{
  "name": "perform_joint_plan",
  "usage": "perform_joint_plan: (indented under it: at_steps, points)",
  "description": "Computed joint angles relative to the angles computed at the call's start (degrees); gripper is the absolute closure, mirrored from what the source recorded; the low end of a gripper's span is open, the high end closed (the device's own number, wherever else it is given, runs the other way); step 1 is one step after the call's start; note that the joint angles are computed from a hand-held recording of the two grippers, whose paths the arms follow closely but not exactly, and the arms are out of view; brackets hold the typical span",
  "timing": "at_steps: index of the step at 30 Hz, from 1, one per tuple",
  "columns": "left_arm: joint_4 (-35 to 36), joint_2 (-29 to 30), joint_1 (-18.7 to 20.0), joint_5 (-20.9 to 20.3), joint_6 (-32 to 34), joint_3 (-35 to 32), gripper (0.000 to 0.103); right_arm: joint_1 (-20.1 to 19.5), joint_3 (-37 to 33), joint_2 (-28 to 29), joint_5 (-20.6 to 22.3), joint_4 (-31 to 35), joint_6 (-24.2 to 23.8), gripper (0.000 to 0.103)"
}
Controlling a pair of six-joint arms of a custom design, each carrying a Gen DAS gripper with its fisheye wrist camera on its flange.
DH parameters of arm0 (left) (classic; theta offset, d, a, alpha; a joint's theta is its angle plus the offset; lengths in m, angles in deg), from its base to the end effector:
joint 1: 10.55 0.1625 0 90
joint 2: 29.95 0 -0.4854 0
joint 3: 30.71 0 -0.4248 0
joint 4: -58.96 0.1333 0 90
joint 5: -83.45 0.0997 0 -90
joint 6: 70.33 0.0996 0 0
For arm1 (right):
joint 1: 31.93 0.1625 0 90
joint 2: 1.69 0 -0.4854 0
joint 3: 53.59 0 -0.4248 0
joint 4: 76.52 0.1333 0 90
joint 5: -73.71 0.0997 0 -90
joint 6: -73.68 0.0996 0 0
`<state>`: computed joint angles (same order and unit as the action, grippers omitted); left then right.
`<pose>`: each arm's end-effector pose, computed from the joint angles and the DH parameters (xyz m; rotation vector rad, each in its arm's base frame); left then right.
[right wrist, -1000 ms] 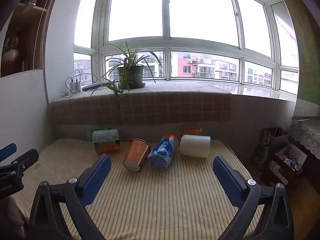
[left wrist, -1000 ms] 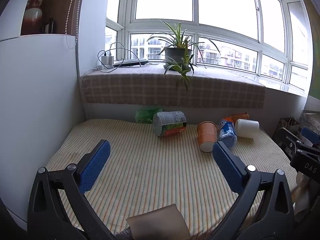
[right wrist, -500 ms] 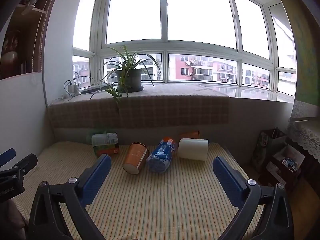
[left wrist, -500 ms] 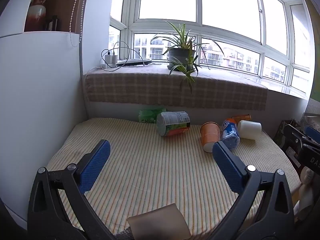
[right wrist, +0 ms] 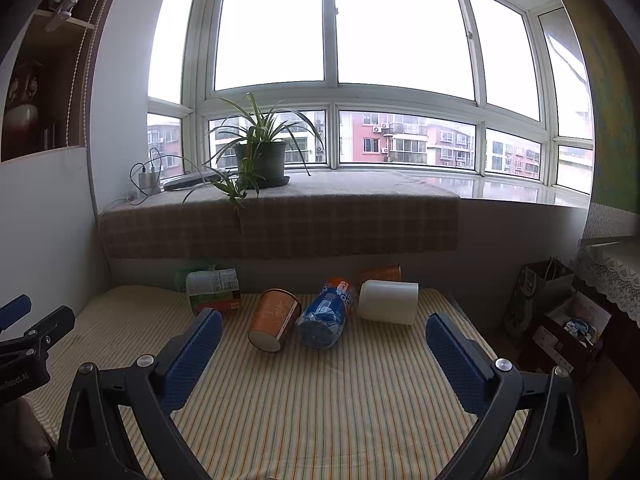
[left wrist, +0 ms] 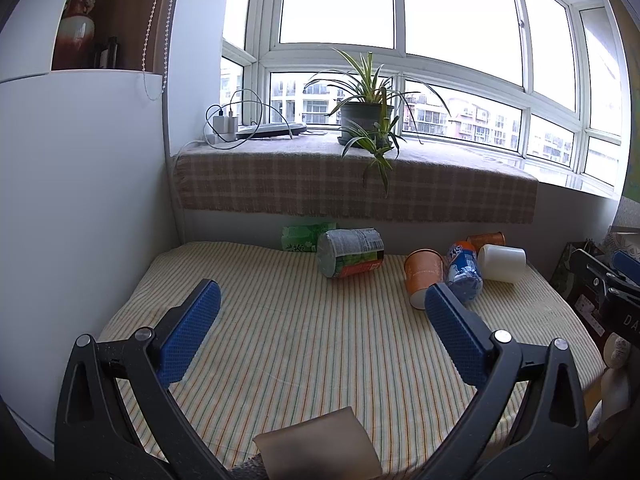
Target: Flip cup upright
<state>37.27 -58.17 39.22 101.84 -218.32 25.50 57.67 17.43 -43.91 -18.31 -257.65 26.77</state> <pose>-0.3577 -0.7755 0.0901 0.1035 1.8201 -1.4471 0.1237 -0.8671 0.3261 0.9104 -2.1823 1.2931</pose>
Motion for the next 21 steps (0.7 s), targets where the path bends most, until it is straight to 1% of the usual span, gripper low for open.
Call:
perform_joint_plan:
  at_steps: [4, 21]
  points:
    - [-1.73, -0.32, -0.14, -0.01, 1.27, 0.68, 0.0, 0.05, -0.58, 0.25, -0.55, 0.83, 0.22, 0.0]
    - [-1.4, 0.02, -0.41, -0.04, 2.2, -0.12, 0.0, -0.21, -1.7, 0.7, -1.08, 2.48, 1.41, 0.0]
